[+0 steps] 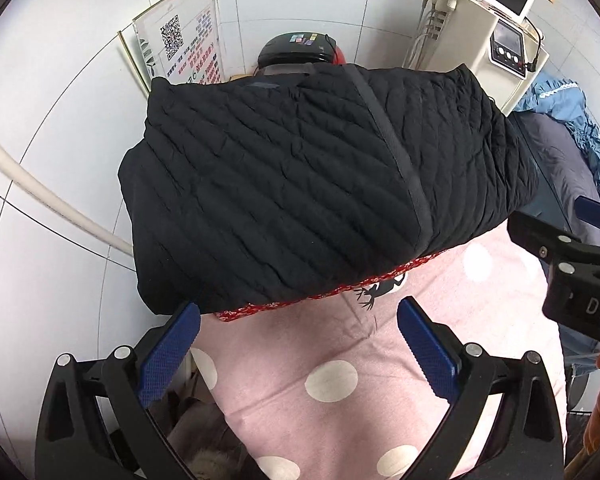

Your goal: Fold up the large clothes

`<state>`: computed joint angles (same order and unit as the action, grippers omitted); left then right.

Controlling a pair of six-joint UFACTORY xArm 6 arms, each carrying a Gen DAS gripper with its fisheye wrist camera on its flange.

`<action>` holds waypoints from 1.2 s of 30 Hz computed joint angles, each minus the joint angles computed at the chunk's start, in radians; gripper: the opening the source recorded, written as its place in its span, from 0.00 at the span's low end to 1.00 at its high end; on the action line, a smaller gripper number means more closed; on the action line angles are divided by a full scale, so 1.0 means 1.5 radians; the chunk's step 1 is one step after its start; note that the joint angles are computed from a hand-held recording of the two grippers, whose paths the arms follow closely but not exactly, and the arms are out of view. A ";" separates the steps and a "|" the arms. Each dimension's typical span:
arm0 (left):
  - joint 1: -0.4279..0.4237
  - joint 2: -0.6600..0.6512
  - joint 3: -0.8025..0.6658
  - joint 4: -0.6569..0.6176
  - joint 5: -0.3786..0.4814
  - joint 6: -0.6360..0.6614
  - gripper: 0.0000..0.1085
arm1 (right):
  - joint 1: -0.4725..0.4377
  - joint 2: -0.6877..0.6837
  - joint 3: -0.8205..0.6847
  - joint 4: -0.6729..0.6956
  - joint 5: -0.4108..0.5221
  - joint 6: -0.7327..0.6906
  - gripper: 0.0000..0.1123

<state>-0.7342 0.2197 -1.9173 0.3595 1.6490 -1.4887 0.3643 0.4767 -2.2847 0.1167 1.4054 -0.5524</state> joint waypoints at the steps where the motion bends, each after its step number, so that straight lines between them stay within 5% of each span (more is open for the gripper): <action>1: 0.002 -0.002 0.004 -0.002 -0.001 -0.001 0.89 | 0.002 0.003 -0.004 -0.001 0.006 0.000 0.85; 36: 0.020 -0.019 0.049 -0.023 -0.027 -0.006 0.89 | 0.016 0.028 -0.023 -0.003 0.040 0.006 0.85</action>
<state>-0.7049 0.1905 -1.8432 0.3248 1.6089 -1.4971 0.3880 0.5180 -2.3195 0.1124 1.4659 -0.5434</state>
